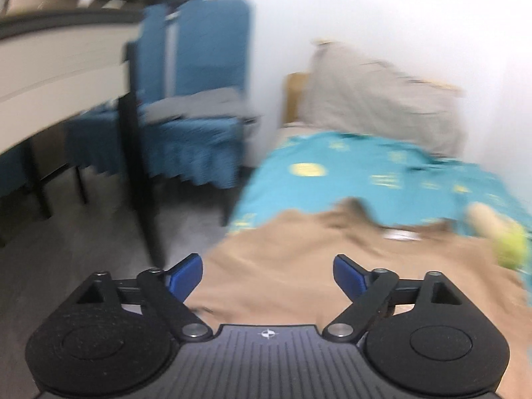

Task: Fold clothes

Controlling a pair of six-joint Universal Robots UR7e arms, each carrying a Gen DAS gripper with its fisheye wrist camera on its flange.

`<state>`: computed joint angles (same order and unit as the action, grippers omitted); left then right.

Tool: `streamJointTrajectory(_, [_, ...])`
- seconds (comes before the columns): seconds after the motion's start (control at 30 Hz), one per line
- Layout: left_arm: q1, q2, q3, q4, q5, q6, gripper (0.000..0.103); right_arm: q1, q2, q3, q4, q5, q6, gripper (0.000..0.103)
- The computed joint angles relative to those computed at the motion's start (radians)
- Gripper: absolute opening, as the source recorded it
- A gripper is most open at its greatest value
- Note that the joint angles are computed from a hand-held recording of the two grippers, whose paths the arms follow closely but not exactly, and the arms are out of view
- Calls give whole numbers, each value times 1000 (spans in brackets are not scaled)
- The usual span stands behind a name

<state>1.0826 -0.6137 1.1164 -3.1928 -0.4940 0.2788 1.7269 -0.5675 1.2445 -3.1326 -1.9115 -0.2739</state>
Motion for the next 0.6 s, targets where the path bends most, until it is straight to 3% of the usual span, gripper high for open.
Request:
streamJointTrajectory(0.13, [-107, -85, 217, -67, -16, -36, 103, -8, -43, 56, -10, 38, 23, 83])
streamJointTrajectory(0.33, [-225, -206, 503, -58, -52, -188, 103, -51, -132, 141, 49, 198, 229, 83])
streamJointTrajectory(0.47, [-247, -197, 564, -115, 4, -187, 103, -76, -178, 194, 63, 281, 341, 84])
streamJointTrajectory(0.6, [-230, -192, 600, -162, -5, -199, 103, -90, -173, 183, 54, 293, 455, 85])
